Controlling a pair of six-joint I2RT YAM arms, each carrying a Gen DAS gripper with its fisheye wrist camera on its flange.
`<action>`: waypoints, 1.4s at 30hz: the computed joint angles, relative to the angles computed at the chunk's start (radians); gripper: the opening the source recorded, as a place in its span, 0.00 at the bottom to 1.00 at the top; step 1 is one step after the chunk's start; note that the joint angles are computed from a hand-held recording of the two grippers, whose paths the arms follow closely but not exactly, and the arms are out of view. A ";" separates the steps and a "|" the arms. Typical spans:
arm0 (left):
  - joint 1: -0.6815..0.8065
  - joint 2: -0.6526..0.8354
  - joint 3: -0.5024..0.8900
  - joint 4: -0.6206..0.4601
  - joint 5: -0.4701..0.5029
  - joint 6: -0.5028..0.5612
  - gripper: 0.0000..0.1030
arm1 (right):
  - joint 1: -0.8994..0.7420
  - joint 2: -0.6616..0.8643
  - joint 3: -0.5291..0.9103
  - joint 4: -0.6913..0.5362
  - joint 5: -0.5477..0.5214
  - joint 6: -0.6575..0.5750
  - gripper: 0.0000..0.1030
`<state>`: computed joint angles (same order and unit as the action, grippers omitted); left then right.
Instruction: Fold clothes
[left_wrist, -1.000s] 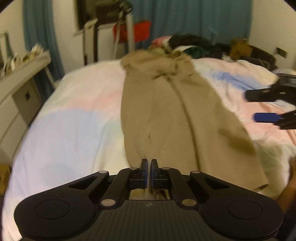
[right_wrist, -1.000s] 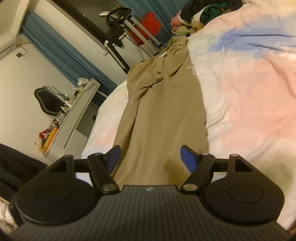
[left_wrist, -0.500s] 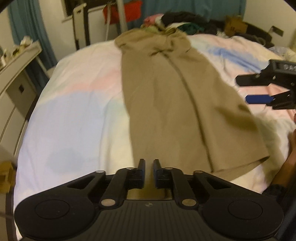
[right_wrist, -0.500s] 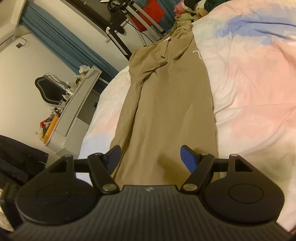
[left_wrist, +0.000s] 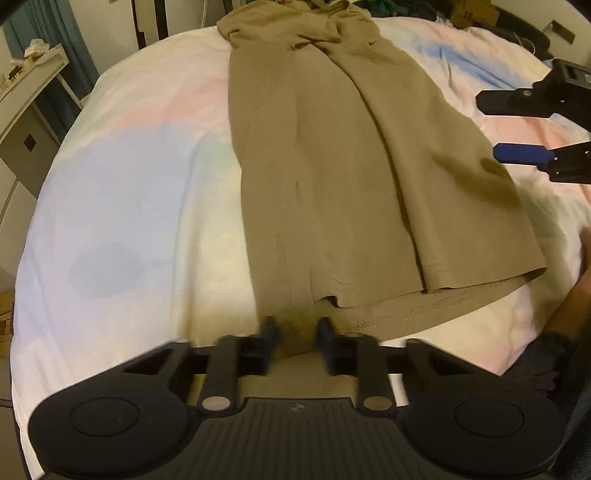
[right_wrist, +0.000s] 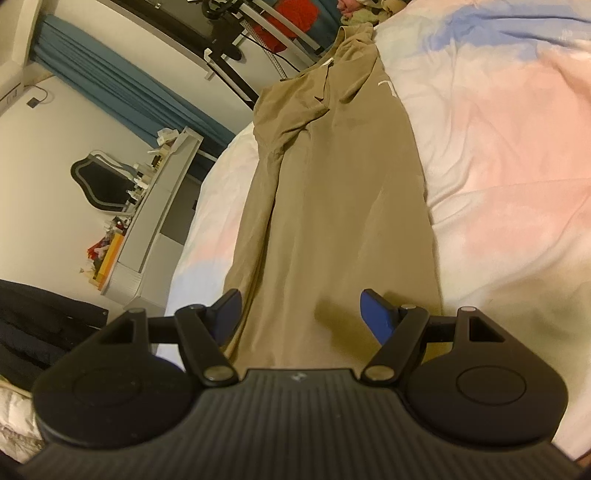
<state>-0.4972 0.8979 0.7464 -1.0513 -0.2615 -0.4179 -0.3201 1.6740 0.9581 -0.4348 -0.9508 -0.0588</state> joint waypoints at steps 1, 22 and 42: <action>0.005 -0.001 0.003 -0.004 -0.004 0.003 0.07 | 0.002 0.000 0.000 -0.004 0.002 -0.003 0.72; -0.657 0.112 0.141 0.042 -0.377 -0.107 0.04 | -0.025 -0.015 -0.013 0.062 -0.020 0.071 0.72; -0.343 -0.327 -0.195 0.294 0.003 -0.035 0.04 | 0.419 1.009 1.139 0.569 0.331 0.822 0.57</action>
